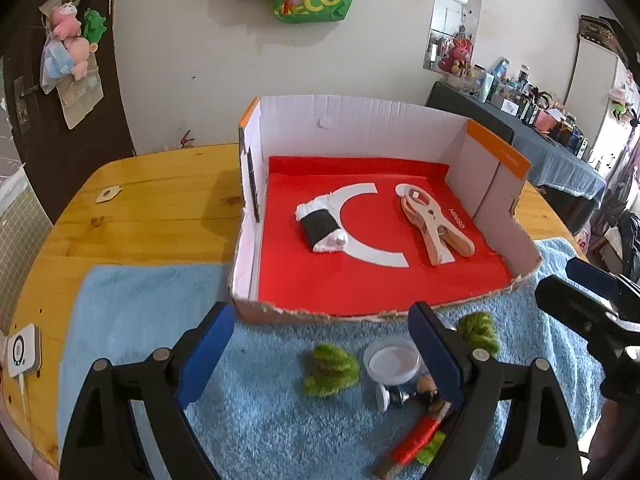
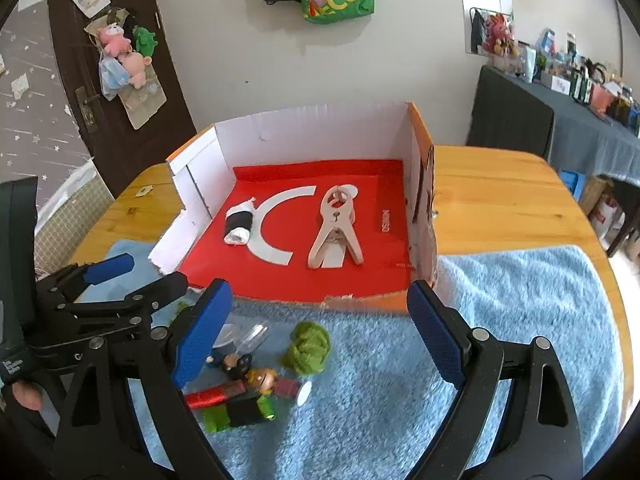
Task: Organize objects
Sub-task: 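Withdraw both grippers from the box back over the towel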
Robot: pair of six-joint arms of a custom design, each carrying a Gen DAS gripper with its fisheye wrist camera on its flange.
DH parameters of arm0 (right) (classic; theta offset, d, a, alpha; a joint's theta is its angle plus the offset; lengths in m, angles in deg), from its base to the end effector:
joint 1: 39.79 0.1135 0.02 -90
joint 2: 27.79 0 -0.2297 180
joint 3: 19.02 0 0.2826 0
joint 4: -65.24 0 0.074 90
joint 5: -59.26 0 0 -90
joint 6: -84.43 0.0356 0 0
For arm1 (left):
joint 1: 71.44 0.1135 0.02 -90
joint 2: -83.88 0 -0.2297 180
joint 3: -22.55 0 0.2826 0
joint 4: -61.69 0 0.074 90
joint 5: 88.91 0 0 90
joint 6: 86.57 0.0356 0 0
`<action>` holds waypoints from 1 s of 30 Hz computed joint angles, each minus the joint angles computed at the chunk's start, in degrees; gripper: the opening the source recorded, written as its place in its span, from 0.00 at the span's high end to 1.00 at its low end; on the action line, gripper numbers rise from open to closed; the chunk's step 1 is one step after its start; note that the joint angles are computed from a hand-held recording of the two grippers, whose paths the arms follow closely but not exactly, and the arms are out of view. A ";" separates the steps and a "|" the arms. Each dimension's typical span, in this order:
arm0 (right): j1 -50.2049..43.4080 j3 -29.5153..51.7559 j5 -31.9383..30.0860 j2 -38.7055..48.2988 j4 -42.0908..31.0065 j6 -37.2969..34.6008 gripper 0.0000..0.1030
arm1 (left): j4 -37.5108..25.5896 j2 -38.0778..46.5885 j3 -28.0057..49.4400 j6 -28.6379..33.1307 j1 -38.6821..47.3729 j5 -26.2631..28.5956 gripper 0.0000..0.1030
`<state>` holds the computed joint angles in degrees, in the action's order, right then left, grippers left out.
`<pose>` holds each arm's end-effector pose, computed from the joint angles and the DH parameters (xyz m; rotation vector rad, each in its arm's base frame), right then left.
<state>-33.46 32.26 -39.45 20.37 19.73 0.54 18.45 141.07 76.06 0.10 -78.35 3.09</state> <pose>0.2276 0.0307 0.2264 -0.0823 2.3157 0.2860 0.2504 -0.0316 0.2084 0.0912 2.3910 -0.1259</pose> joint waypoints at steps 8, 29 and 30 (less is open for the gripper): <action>1.11 -2.65 0.53 -3.30 -2.81 0.04 0.13 | -0.69 -3.88 -3.44 -0.57 -0.25 0.79 0.12; 4.70 -11.42 3.94 -15.52 -6.93 2.36 0.13 | -3.40 -17.12 -12.78 -0.87 -2.87 0.51 0.12; 4.95 -11.64 4.07 -15.85 -7.05 2.54 0.13 | -3.68 -17.92 -13.28 -0.89 -2.88 0.59 0.12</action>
<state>-28.50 20.62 -35.38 4.52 12.67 3.08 14.77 123.16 62.78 -0.79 -81.23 3.68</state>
